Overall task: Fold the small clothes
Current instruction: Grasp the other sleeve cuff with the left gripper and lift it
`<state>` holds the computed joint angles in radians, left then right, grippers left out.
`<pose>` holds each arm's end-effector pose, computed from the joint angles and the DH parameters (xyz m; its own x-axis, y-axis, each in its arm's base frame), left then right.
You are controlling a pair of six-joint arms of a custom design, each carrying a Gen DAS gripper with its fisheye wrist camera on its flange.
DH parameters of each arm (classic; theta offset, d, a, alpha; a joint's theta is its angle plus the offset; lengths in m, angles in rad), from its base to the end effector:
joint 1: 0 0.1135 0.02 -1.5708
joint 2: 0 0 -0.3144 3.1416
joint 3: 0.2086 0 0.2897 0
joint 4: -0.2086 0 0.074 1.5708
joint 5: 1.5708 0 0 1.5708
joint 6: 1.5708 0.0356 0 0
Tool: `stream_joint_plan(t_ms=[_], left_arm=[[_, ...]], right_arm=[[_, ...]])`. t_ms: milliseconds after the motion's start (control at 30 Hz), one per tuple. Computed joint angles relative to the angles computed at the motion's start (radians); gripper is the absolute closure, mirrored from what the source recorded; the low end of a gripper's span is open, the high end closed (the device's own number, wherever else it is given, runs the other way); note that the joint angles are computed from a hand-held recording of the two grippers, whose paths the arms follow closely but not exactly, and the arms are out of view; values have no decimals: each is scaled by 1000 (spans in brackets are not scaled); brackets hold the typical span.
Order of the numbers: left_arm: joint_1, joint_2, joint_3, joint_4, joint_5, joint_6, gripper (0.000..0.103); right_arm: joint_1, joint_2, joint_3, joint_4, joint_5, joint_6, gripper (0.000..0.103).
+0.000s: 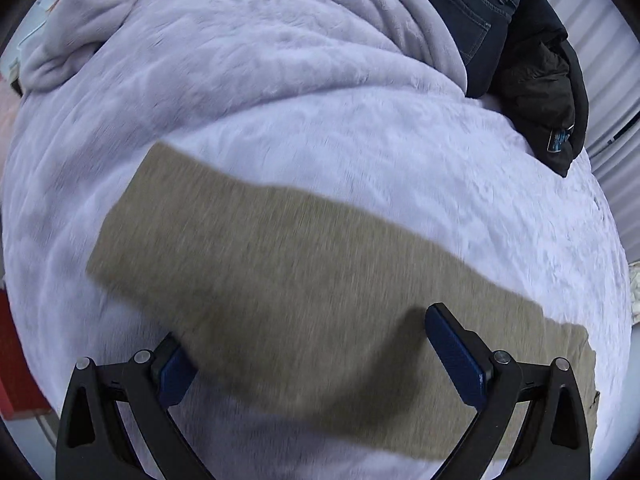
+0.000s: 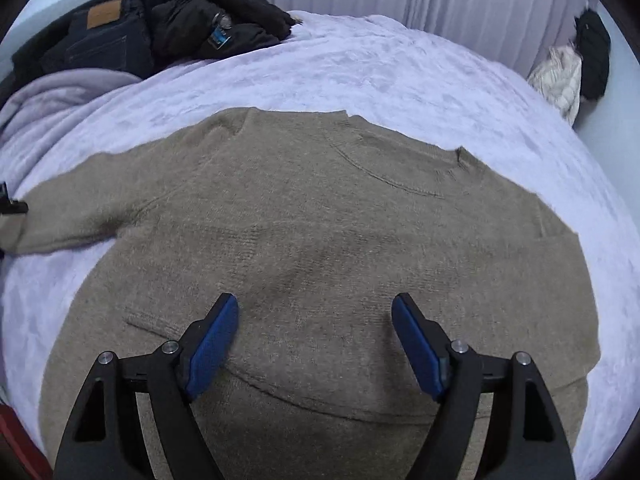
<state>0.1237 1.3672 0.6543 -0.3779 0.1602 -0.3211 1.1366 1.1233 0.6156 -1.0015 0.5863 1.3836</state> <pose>0.2592 0.0265 0.1846 -0.8199 -0.4159 -0.3935 -0.3240 0.9037 -0.2800 0.0882 0.1434 0.2081 -0.8066 0.2062 -0.5540 0.2746 0.9606 -0.0423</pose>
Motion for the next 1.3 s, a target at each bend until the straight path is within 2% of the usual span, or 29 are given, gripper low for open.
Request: stream_joint_plan(t_ms=[33, 167, 233, 333, 367, 400, 467, 500, 567, 633, 667, 733, 767, 900, 1067, 1167, 1233, 1300], left_arm=[[3, 9, 8, 4, -8, 5, 4], [44, -5, 11, 25, 10, 19, 50], [93, -17, 1, 35, 48, 35, 59], [164, -16, -4, 45, 111, 58, 60], [171, -19, -7, 49, 106, 62, 67], [179, -20, -8, 52, 95, 73, 70], [190, -10, -3, 55, 92, 96, 84], [200, -6, 0, 54, 97, 106, 88], [227, -4, -1, 53, 129, 126, 88], [249, -15, -5, 55, 150, 145, 91], [261, -23, -5, 51, 159, 162, 94], [269, -35, 0, 39, 167, 187, 94], [275, -45, 1, 32, 175, 200, 94], [277, -97, 6, -3, 184, 246, 94], [262, -143, 11, -7, 161, 254, 94], [253, -109, 30, -1, 149, 245, 94], [243, -91, 44, -5, 140, 232, 94], [231, -100, 55, -27, 138, 226, 94]], right_arm=[[-20, -38, -11, -14, -6, 22, 21], [-92, -124, -25, -107, 8, 68, 21], [-141, -170, -37, -138, 5, 65, 21], [-235, -151, -44, -128, -28, 43, 21], [-264, -129, -44, -110, -41, 22, 21], [-287, -75, -39, -66, -60, -1, 21], [-300, 74, -1, -7, -82, -24, 21], [-286, 180, 51, -33, -63, 7, 21], [-253, 376, 183, -128, -23, 91, 21], [-224, 490, 290, -162, 8, 96, 21], [-211, 531, 336, -159, 22, 65, 21], [-200, 530, 364, 12, -24, -154, 21], [-187, 532, 378, 58, -31, -207, 21], [-143, 573, 462, 93, 35, -270, 21], [-209, 697, 579, 62, -32, -241, 21], [-170, 800, 701, 70, -55, -276, 21], [-123, 839, 760, 150, -77, -372, 21], [-100, 836, 768, 296, -206, -500, 21]])
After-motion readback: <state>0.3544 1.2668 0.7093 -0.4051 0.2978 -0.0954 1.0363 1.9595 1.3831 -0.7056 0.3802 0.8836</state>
